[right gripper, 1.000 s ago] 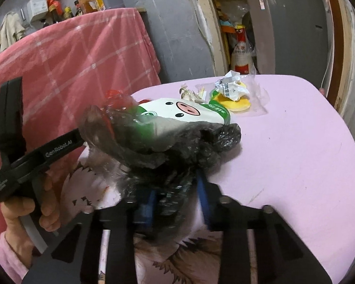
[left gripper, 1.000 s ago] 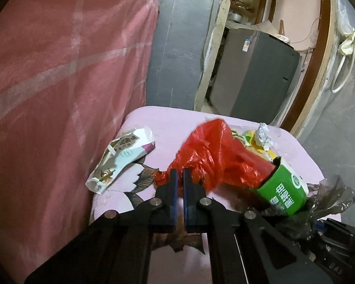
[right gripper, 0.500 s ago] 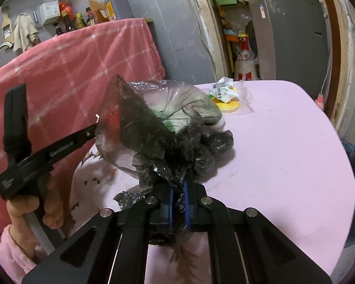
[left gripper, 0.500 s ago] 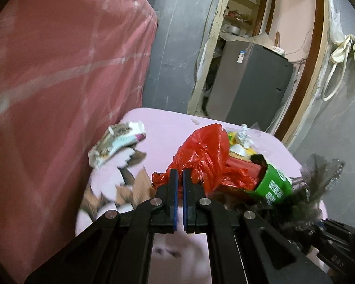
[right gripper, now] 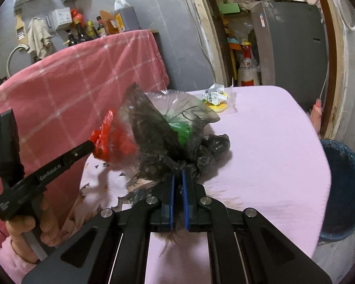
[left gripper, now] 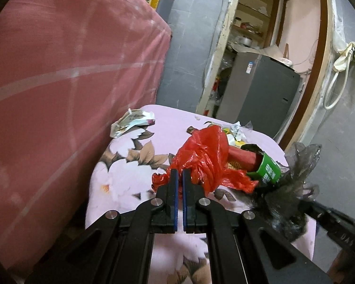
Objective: Collect trash
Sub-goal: 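Lift the red bag with the left gripper while the right gripper carries the black bag toward the bin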
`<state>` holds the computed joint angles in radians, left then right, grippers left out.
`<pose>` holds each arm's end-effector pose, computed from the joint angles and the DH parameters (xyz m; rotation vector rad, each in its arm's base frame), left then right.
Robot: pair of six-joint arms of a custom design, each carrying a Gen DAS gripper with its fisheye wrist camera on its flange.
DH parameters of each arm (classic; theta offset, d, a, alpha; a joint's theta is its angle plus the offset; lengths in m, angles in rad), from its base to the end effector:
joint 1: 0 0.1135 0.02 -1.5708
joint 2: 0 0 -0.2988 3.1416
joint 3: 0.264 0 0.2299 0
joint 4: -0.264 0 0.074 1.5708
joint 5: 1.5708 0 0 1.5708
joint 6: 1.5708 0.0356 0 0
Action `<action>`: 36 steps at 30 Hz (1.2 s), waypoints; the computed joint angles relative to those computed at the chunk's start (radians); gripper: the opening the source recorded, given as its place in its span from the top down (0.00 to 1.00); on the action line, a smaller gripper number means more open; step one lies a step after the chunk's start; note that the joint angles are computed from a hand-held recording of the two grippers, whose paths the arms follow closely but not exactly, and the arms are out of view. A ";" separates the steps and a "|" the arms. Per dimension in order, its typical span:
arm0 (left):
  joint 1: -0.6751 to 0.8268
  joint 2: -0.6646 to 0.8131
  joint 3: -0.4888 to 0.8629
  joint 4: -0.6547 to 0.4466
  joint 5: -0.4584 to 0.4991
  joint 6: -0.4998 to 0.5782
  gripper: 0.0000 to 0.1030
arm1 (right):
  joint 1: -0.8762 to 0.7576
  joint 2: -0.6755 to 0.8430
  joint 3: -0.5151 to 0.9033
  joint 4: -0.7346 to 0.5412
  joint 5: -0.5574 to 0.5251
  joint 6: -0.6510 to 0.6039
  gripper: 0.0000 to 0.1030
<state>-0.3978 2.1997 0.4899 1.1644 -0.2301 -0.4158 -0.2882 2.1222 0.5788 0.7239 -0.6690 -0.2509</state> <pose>0.2957 -0.1154 0.0707 -0.1559 2.1041 -0.2455 0.3056 -0.0676 0.0733 -0.2613 2.2124 0.5076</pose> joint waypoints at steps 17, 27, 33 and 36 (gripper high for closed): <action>-0.036 0.030 -0.072 0.073 -0.067 -0.083 0.99 | 0.026 0.043 0.022 0.015 0.007 0.045 0.54; 0.008 0.031 -0.096 0.113 0.005 -0.107 0.99 | 0.147 0.095 0.127 -0.082 0.224 0.086 0.53; -0.003 0.021 -0.104 0.110 0.005 -0.102 0.99 | 0.150 0.096 0.127 -0.093 0.287 0.084 0.73; -0.021 0.019 -0.108 0.113 -0.007 -0.096 0.99 | 0.127 0.090 0.118 -0.109 0.265 0.059 0.86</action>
